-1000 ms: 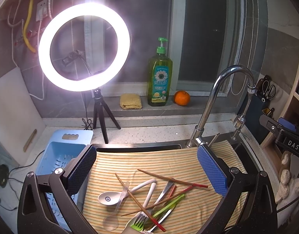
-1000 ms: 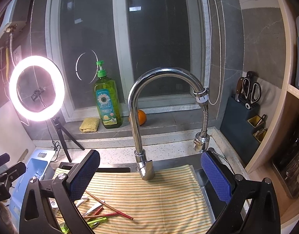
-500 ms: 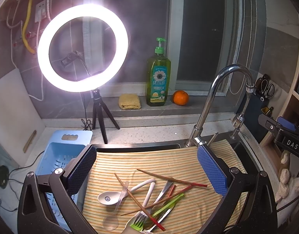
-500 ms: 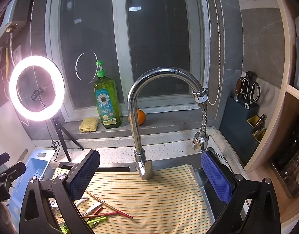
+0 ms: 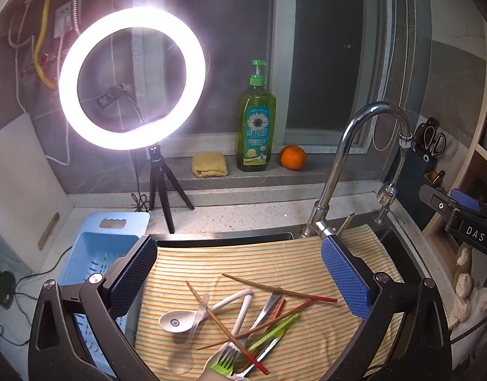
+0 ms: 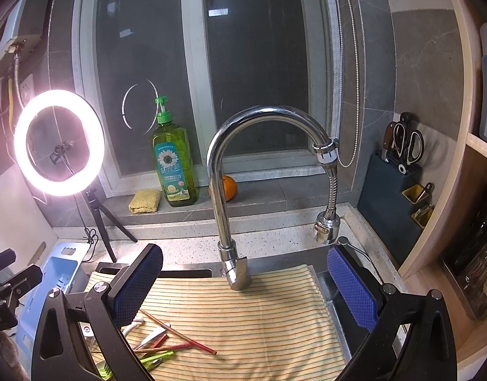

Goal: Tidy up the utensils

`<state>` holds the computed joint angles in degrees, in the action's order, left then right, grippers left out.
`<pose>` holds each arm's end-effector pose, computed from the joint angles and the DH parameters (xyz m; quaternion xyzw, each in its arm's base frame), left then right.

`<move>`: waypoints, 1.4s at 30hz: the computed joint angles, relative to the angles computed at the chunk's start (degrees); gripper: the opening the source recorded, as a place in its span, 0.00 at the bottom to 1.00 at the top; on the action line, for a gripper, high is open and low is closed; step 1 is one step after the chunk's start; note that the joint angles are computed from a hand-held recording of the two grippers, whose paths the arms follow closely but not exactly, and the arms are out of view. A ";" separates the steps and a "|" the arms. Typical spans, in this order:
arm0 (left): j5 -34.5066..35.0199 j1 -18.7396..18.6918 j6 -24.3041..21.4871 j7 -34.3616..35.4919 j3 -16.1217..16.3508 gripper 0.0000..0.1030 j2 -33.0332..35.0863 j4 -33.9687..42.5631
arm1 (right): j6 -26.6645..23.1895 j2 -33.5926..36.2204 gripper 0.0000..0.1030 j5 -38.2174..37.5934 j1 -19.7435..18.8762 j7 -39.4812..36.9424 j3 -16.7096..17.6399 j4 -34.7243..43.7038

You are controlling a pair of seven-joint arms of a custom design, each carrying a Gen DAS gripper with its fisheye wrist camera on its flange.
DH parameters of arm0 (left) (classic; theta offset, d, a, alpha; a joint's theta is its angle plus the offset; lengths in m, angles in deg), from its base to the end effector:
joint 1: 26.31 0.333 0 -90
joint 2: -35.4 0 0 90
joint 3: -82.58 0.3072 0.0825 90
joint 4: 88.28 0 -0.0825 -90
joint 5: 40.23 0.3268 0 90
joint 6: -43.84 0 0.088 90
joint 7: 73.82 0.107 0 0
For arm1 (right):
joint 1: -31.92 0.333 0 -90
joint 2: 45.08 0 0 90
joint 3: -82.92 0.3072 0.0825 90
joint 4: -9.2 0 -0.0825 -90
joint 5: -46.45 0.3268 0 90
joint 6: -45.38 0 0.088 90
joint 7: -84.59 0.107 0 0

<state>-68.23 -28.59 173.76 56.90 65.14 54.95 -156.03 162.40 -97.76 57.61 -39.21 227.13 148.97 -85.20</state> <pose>0.6088 -0.1822 0.6852 -0.3240 0.8328 -0.4264 0.1404 0.4322 0.2668 0.6808 -0.3142 0.8224 -0.4173 0.2254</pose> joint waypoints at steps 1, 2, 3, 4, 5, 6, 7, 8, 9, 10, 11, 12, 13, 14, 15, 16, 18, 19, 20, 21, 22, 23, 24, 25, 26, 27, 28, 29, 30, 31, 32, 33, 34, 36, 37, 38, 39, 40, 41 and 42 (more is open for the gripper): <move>0.04 -0.02 0.00 -0.01 0.00 0.99 0.02 0.02 | -0.01 -0.03 0.99 0.01 0.01 -0.02 -0.03 -0.02; 0.05 -0.02 0.00 -0.01 0.00 0.99 0.02 0.02 | 0.01 -0.05 0.99 0.01 0.03 -0.05 -0.05 -0.06; 0.01 0.01 0.04 -0.04 0.00 0.99 -0.03 -0.07 | 0.02 -0.04 0.99 0.06 0.03 -0.03 -0.05 -0.06; 0.00 0.01 0.00 -0.03 -0.01 0.99 -0.04 -0.08 | 0.01 -0.04 0.99 0.08 0.05 -0.02 -0.06 -0.10; -0.05 0.02 0.17 0.03 -0.02 0.99 -0.22 -0.39 | -0.04 -0.05 0.99 0.08 0.04 0.02 -0.04 -0.05; -0.06 0.01 0.21 0.07 -0.01 0.99 -0.26 -0.45 | -0.15 -0.07 0.99 0.11 0.06 0.09 -0.06 -0.04; -0.07 0.00 0.21 0.07 0.00 0.99 -0.26 -0.45 | -0.21 -0.07 0.99 0.16 0.08 0.14 -0.07 -0.03; -0.07 -0.01 0.22 0.03 0.02 0.99 -0.26 -0.46 | -0.19 -0.11 0.99 0.19 0.22 0.15 -0.16 -0.19; -0.07 -0.01 0.22 0.03 0.03 0.99 -0.26 -0.46 | -0.21 -0.10 0.99 0.18 0.30 0.17 -0.19 -0.26; -0.21 0.06 0.30 0.12 0.01 0.99 -0.47 -0.83 | -0.27 -0.08 0.99 0.15 0.34 0.21 -0.19 -0.27; -0.40 0.15 0.36 0.28 0.00 0.99 -0.70 -1.22 | -0.28 -0.06 0.99 0.12 0.44 0.21 -0.24 -0.35; -0.45 0.14 0.41 0.31 0.04 0.99 -0.83 -1.44 | -0.22 0.00 0.99 0.09 0.51 0.20 -0.25 -0.43; -0.62 0.21 0.54 0.52 0.05 0.99 -1.05 -1.86 | -0.22 0.04 0.99 0.03 0.54 0.24 -0.23 -0.43; -0.67 0.21 0.50 0.61 0.10 0.99 -1.11 -1.97 | -0.22 0.06 0.99 -0.04 0.56 0.27 -0.21 -0.45; -0.72 0.23 0.45 0.67 0.15 0.99 -1.15 -2.05 | -0.19 0.11 0.99 -0.08 0.61 0.28 -0.20 -0.53; -0.77 0.25 0.38 0.71 0.19 0.99 -1.18 -2.11 | -0.18 0.15 0.99 -0.09 0.71 0.32 -0.20 -0.63; -0.79 0.30 0.22 0.68 0.32 0.99 -1.12 -2.05 | -0.11 0.23 0.99 -0.13 0.98 0.43 -0.15 -0.94; -0.60 0.28 0.11 0.60 0.43 0.99 -0.98 -1.83 | -0.02 0.34 0.99 -0.10 1.17 0.48 -0.14 -1.18; -0.26 0.28 -0.13 0.49 0.56 0.99 -0.67 -1.31 | 0.07 0.52 0.99 -0.04 1.38 0.58 -0.09 -1.40; 0.04 0.33 -0.14 0.43 0.68 0.99 -0.50 -1.07 | 0.30 0.76 0.99 0.11 1.80 0.69 -0.15 -1.83; 0.21 0.53 0.08 0.43 0.84 0.99 -0.48 -1.14 | 0.73 1.00 0.99 0.24 2.36 0.91 -0.30 -2.46; 0.49 0.71 0.20 0.28 1.02 0.99 -0.45 -1.15 | 1.15 1.23 0.99 0.21 2.96 1.20 -0.41 -3.07; 1.01 0.80 0.13 -0.09 1.26 0.99 -0.19 -0.86 | 1.78 1.46 0.99 0.13 3.77 1.53 -0.61 -3.99; 1.65 0.93 -0.13 -0.63 1.54 0.99 0.21 -0.39 | 2.29 1.76 0.99 -0.11 4.49 1.96 -0.69 -4.75; 2.27 1.13 -0.48 -1.23 1.79 0.99 0.71 0.21 | 2.76 2.23 0.99 -0.34 5.18 2.47 -0.66 -5.44; 2.74 1.43 -1.02 -1.78 1.96 0.99 1.25 0.89 | 3.51 2.94 0.99 -0.44 6.10 2.96 -0.69 -6.44; 3.15 1.77 -1.62 -2.33 2.09 0.99 1.79 1.54 | 4.13 3.73 0.99 -0.57 6.83 3.49 -0.56 -7.07; 3.50 2.09 -1.72 -2.67 2.18 0.99 1.85 1.49 | 4.88 4.54 0.99 -0.62 7.61 4.09 -0.42 -7.79; 3.91 2.40 -1.30 -2.93 2.36 0.99 1.72 0.99 | 5.75 5.36 0.99 -0.63 8.45 4.65 -0.35 -8.64; 4.41 2.67 -0.85 -3.17 2.58 0.99 1.67 0.63 | 6.51 6.28 0.99 -0.66 9.23 5.15 -0.26 -9.41; 4.85 2.97 -0.58 -3.42 2.75 0.99 1.74 0.44 | 7.07 7.14 0.99 -0.82 9.83 5.67 -0.08 -9.90; 5.16 3.30 -0.65 -3.75 2.86 0.99 1.82 0.37 | 7.76 7.95 0.99 -1.02 10.39 6.18 0.14 -10.45; 5.42 3.72 -1.12 -4.24 3.01 0.99 2.05 0.63 | 8.61 8.81 0.99 -1.20 11.04 6.59 0.30 -11.08; 6.39 4.30 -2.54 -5.81 3.42 0.99 3.29 2.36 | 9.90 10.42 0.99 -1.82 11.87 7.54 0.86 -11.78; 6.87 4.59 -2.70 -6.44 3.61 0.99 3.58 2.64 | 10.76 11.27 0.99 -2.11 12.30 7.96 1.12 -12.15; 7.47 4.81 -2.75 -7.08 3.81 0.99 3.81 2.89 | 11.32 12.14 0.99 -2.53 12.56 8.35 1.42 -12.22; 7.91 5.07 -2.84 -7.53 3.90 0.99 4.00 3.07 | 11.97 13.05 0.99 -2.99 12.78 8.66 1.84 -12.31; 8.19 5.39 -3.05 -7.85 3.92 0.99 4.16 3.25 | 12.49 13.80 0.99 -3.56 12.93 9.04 2.25 -12.34; 8.35 5.73 -3.18 -7.98 3.89 0.99 4.18 3.13 | 13.01 14.66 0.99 -4.06 13.03 9.43 2.71 -12.35; 8.56 5.96 -3.47 -8.08 3.84 0.99 4.22 3.11 | 13.49 15.51 0.99 -4.52 13.21 9.86 3.03 -12.42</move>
